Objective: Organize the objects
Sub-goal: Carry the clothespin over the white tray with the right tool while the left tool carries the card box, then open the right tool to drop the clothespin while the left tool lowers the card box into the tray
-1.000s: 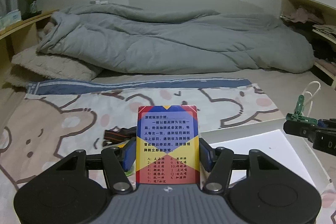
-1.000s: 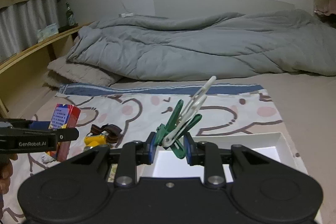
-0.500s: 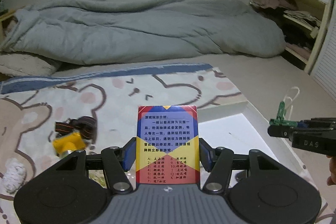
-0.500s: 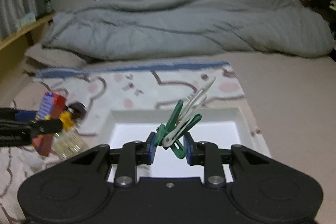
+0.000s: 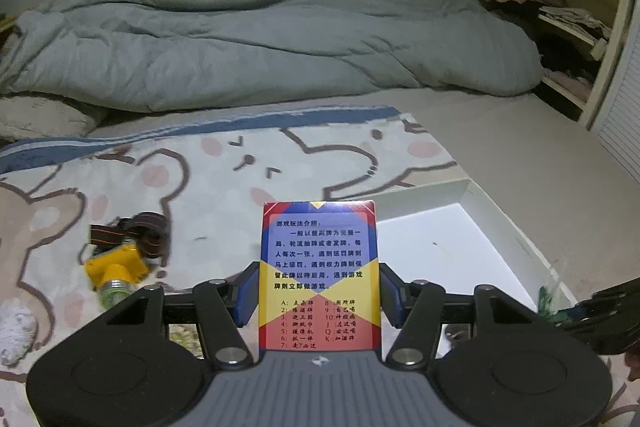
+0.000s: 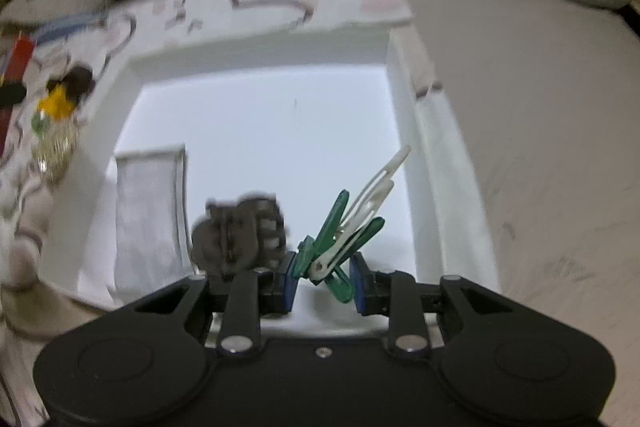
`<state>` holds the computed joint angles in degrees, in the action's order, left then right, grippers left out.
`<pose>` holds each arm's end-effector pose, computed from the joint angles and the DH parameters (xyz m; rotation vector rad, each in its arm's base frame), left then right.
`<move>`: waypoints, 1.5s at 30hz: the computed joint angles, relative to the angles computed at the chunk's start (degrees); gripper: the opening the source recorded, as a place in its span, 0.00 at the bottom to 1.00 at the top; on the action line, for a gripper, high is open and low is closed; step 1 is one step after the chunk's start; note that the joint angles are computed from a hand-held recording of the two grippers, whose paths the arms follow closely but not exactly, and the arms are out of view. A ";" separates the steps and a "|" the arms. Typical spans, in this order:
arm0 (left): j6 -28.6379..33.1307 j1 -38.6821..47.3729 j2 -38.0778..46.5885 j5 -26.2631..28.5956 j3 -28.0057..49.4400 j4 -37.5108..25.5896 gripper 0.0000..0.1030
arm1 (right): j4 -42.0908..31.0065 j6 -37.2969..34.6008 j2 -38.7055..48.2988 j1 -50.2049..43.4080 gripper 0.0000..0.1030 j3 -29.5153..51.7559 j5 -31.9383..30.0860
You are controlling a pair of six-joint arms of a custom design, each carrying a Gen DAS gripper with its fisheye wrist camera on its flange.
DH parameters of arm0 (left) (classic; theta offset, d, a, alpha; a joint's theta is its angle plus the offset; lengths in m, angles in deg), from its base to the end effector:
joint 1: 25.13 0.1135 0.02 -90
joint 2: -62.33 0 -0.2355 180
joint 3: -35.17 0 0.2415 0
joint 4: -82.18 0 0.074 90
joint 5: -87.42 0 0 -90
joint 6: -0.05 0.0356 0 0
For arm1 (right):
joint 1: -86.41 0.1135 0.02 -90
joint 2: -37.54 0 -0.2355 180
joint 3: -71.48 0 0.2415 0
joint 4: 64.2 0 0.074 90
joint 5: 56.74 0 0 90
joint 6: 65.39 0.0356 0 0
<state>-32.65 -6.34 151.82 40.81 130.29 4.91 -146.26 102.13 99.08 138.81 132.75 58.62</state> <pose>0.2821 0.0702 0.2779 0.9315 2.2016 -0.5098 0.1118 0.1202 0.2142 0.6231 2.6106 -0.0926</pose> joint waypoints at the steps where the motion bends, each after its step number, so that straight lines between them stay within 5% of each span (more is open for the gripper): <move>1: 0.12 -0.65 -0.08 0.01 -0.23 -0.13 0.58 | 0.27 -0.41 0.14 -0.32 0.27 -0.29 -0.71; 7: -5.42 -5.83 -0.26 -1.87 -2.44 2.94 0.58 | -1.15 0.24 0.47 -0.80 0.44 0.18 -0.82; 20: -33.55 -20.14 3.90 -10.99 -10.63 20.86 0.58 | -6.56 4.27 1.33 0.99 0.48 7.62 7.89; 24: -37.33 -23.20 4.72 -13.02 -11.07 24.32 0.58 | -6.11 3.54 0.67 0.82 0.48 7.50 8.52; 31: -36.23 -25.06 5.46 -19.19 -11.86 29.25 0.60 | -4.57 1.56 0.42 -0.85 0.48 6.49 7.87; 34: -34.06 -23.84 6.07 -17.80 -11.34 29.10 0.83 | -4.62 0.93 0.83 -0.87 0.48 6.73 7.74; 36: -31.89 -22.55 4.21 -16.11 -12.89 30.67 0.83 | -4.49 0.38 1.00 -0.95 0.48 6.91 7.76; 45: -22.42 -18.39 1.05 -11.31 -8.76 21.20 0.83 | -6.31 2.82 3.67 0.32 0.48 10.09 9.60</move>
<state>-55.08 -24.73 152.87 29.50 121.54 26.11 -152.57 104.95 102.75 139.13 142.84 68.22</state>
